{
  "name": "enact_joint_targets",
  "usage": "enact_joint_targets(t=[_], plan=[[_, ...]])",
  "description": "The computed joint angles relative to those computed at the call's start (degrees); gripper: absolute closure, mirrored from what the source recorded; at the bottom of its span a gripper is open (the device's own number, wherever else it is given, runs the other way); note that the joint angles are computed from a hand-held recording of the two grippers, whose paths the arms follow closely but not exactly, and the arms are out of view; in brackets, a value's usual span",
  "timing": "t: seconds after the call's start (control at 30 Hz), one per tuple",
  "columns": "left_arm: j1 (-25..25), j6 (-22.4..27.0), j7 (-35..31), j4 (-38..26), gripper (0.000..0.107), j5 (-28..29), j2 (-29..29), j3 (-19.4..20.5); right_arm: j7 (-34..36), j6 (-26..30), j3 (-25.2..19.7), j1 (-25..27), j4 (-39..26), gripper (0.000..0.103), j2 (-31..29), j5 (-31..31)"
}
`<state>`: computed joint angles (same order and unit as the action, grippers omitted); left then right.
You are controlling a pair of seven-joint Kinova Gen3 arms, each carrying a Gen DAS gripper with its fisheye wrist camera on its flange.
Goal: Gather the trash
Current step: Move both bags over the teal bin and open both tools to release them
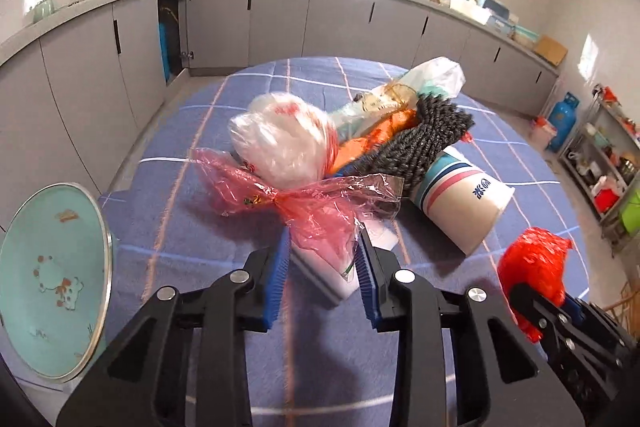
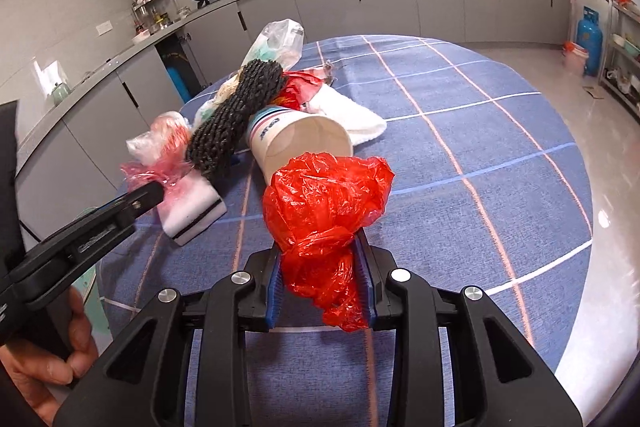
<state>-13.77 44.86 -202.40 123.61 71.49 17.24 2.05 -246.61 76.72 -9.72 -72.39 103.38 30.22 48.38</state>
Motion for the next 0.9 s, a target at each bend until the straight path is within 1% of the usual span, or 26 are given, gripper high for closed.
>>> enact_joint_targets(t=[0.17, 0.27, 0.33, 0.5, 0.57, 0.77, 0.9], plan=[[-5.2, 7.3, -3.1, -0.8, 0.077, -2.3, 0.9, -1.8, 0.9, 1.0, 0.2, -0.3, -0.8, 0.072, 0.4, 0.7], [-7.7, 10.7, -4.6, -1.4, 0.077, -3.9, 1.3, -2.7, 1.5, 2.0, 0.4, -0.7, -2.0, 0.072, 1.0, 1.4], [-8.9, 11.9, -4.9, -1.6, 0.077, -4.8, 1.4, -3.3, 2.5, 2.2, 0.5, -0.6, -2.9, 0.072, 1.4, 2.0], [-11.6, 13.5, -6.7, -2.2, 0.077, -4.2, 1.5, -4.0, 6.4, 1.5, 1.1, -0.1, -5.6, 0.072, 2.3, 3.7], [-12.5, 14.5, -6.1, -3.2, 0.077, -4.3, 1.8, -4.5, 8.2, 1.5, 1.5, 0.0, -6.9, 0.071, 2.7, 4.5], [-15.3, 15.4, -4.3, -6.1, 0.077, -3.8, 3.0, -5.2, 13.6, 1.1, 2.9, 0.4, -10.4, 0.071, 3.6, 7.0], [-16.9, 14.7, -3.8, -7.5, 0.077, -2.8, 3.6, -5.4, 16.5, -0.5, 3.8, 0.9, -12.5, 0.071, 4.2, 8.9]])
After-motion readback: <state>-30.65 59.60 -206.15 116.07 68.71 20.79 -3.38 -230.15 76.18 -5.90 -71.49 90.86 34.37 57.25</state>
